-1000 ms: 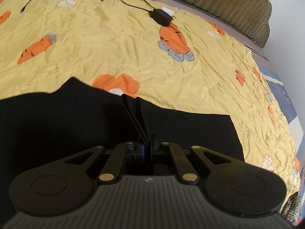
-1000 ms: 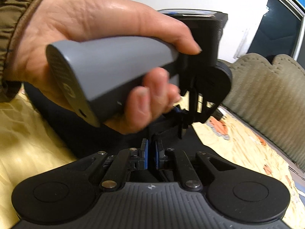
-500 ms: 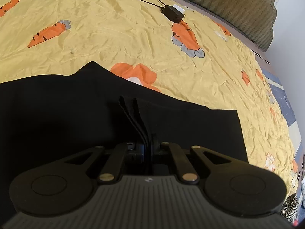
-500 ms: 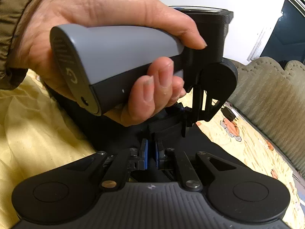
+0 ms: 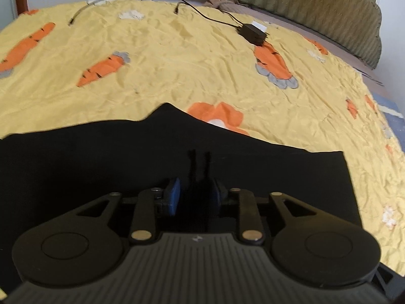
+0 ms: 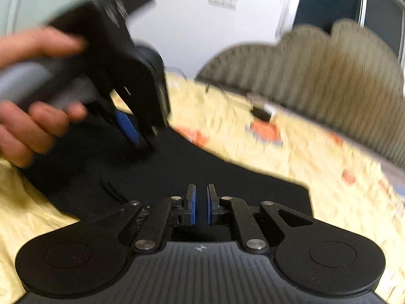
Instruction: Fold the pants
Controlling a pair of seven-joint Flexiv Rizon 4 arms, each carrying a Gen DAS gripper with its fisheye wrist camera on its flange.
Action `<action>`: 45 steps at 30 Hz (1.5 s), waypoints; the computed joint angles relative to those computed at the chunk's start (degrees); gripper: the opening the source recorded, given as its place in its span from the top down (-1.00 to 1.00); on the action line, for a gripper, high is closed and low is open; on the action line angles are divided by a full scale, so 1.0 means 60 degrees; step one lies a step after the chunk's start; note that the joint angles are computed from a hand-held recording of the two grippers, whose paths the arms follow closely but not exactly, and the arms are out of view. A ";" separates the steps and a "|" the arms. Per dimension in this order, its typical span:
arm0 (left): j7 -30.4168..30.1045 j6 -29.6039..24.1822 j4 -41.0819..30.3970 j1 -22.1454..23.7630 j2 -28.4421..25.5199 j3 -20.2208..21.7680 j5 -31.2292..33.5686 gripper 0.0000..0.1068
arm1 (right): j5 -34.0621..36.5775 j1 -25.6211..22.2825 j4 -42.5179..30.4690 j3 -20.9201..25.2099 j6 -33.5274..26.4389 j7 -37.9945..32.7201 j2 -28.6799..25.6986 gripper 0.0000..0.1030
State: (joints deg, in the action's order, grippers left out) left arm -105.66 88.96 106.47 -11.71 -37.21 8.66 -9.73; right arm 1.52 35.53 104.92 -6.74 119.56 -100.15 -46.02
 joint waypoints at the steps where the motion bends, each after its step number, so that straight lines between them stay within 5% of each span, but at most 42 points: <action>1: -0.0034 0.0025 0.0020 -0.0134 0.0014 0.0186 0.0072 0.49 | -0.0053 -0.0060 -0.0003 0.0051 -0.0099 0.0031 -0.0013 0.85; 3: -0.0053 0.0042 0.0078 -0.0204 0.0060 0.0310 0.0137 0.31 | -0.0063 -0.0042 -0.0045 0.0065 -0.0349 0.0166 -0.0064 0.85; 10: -0.0332 0.0122 0.0299 -0.0613 0.0162 0.0973 0.0383 0.21 | 0.0592 0.0915 -0.0202 -0.0863 -0.0300 0.0034 -0.0539 0.85; 17: -0.0548 0.0346 0.0655 -0.0989 0.0293 0.1634 0.0573 0.05 | 0.0211 0.0746 -0.0465 -0.0348 0.0006 -0.0040 -0.0666 0.85; 26: -0.0718 0.0794 0.1414 -0.1229 0.0552 0.2328 0.0544 -0.17 | 0.1200 0.2131 -0.0445 -0.1492 -0.0248 -0.0768 -0.0865 0.85; 45: 0.0258 0.1753 0.2986 -0.1173 0.1160 0.2585 -0.0681 -0.40 | 0.1896 0.2842 0.0090 -0.1615 0.0144 -0.0923 -0.0467 0.85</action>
State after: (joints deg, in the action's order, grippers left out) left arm -104.11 99.47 124.38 -18.74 -30.25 24.17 -13.82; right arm 12.90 52.58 105.46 -16.42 120.42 -105.69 -48.83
